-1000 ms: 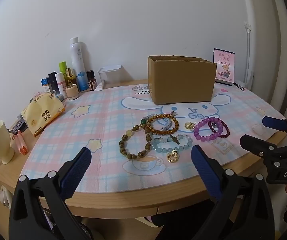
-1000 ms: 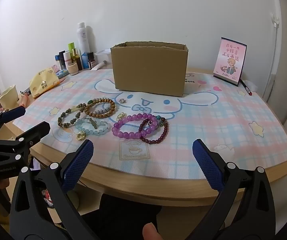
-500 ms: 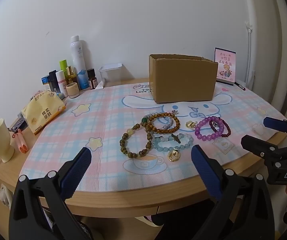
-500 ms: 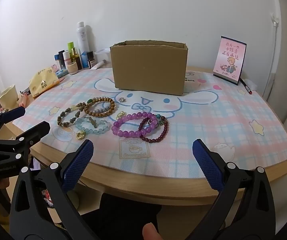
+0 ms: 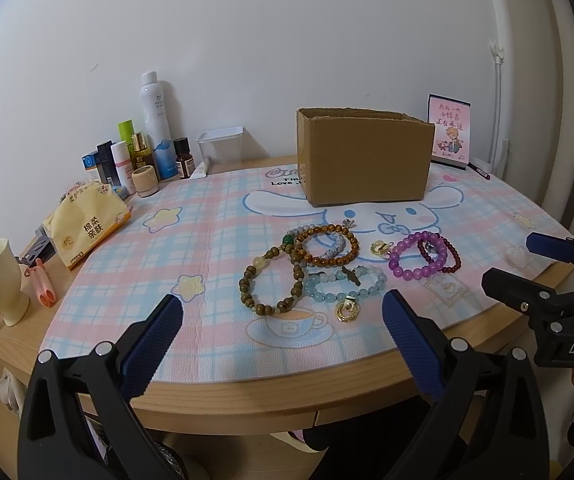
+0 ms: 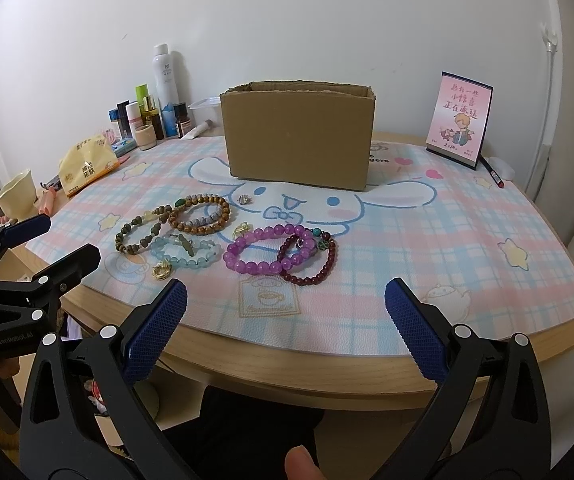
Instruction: Organize jewelry
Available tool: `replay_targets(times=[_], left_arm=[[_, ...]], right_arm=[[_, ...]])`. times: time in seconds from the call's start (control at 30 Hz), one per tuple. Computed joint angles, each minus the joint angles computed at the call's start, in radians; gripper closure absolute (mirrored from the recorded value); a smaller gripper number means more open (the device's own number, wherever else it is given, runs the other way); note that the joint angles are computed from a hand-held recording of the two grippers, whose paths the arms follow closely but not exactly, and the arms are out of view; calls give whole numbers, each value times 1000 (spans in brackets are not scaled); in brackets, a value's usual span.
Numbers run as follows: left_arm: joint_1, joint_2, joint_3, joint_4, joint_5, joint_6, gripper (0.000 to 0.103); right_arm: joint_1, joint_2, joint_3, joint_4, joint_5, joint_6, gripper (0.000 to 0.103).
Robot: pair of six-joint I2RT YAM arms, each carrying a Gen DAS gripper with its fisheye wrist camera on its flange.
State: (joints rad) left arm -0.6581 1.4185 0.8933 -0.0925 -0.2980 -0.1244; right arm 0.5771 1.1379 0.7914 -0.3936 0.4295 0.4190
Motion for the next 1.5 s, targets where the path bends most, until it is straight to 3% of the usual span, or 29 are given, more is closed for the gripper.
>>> replay_targets(times=[0.97, 1.2, 1.37, 1.5], left_arm=[[5, -7, -5, -1, 3, 7, 5], [64, -7, -10, 8, 55, 11, 5], [108, -11, -16, 18, 94, 14, 5], [132, 3, -9, 24, 115, 14, 6]], right_arm=[[-13, -14, -6, -2, -4, 13, 8], [-58, -51, -41, 45, -102, 53, 8], [-35, -47, -45, 55, -27, 38, 8], [-64, -38, -36, 53, -66, 45, 8]])
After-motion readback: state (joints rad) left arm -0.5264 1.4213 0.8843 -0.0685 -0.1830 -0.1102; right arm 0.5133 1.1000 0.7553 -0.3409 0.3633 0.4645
